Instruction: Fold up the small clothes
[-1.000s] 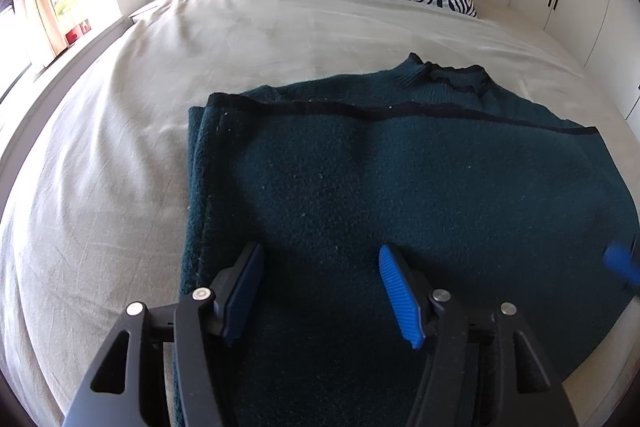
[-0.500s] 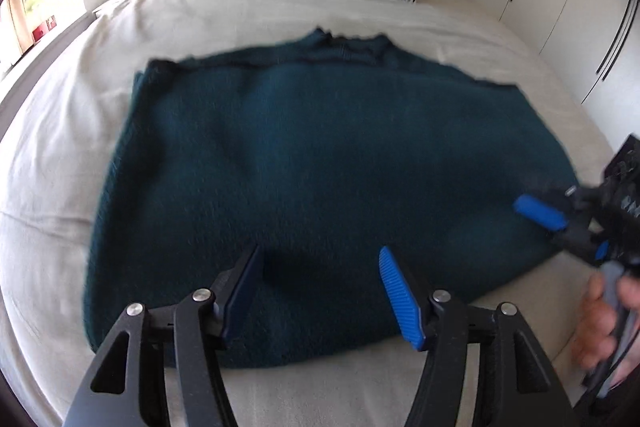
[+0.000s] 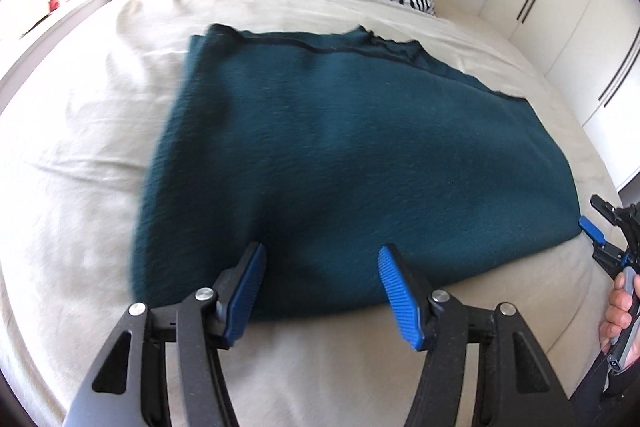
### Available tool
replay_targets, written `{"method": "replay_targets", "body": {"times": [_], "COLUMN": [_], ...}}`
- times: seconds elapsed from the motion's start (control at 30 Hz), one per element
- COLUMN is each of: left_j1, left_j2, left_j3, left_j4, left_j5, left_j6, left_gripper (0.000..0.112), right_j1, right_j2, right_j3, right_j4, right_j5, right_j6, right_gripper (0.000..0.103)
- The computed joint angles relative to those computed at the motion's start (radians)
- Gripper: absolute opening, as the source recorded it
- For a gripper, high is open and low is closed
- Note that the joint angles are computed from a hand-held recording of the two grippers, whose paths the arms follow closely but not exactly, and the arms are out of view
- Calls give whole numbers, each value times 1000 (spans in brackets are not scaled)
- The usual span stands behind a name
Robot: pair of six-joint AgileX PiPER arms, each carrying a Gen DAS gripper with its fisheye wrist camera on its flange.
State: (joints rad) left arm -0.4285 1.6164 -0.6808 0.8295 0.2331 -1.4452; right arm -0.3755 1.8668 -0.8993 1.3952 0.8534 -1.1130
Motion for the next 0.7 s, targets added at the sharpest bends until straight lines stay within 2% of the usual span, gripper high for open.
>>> {"method": "replay_targets", "body": {"times": [0.1, 0.23, 0.33, 0.47, 0.57, 0.7], "left_j1": [8, 24, 49, 67, 66, 82], "left_j2": [-105, -188, -176, -103, -82, -87], "left_j3": [71, 103, 95, 63, 64, 82], "left_j4": [54, 74, 49, 44, 81, 107], "left_j5": [25, 88, 96, 71, 59, 31], "left_j6": [-88, -106, -59, -36, -77, -98], "left_gripper": [62, 65, 65, 68, 69, 69], "right_j1": [43, 230, 426, 579, 609, 519], "right_j2": [-58, -80, -20, 57, 104, 59], "right_j3": [45, 25, -60, -161, -212, -140], "right_j4": [15, 2, 0, -62, -136, -114], "right_j5": [24, 39, 1, -40, -63, -60], "right_j6": [1, 55, 123, 205, 285, 233], "right_gripper": [46, 47, 47, 47, 47, 47]}}
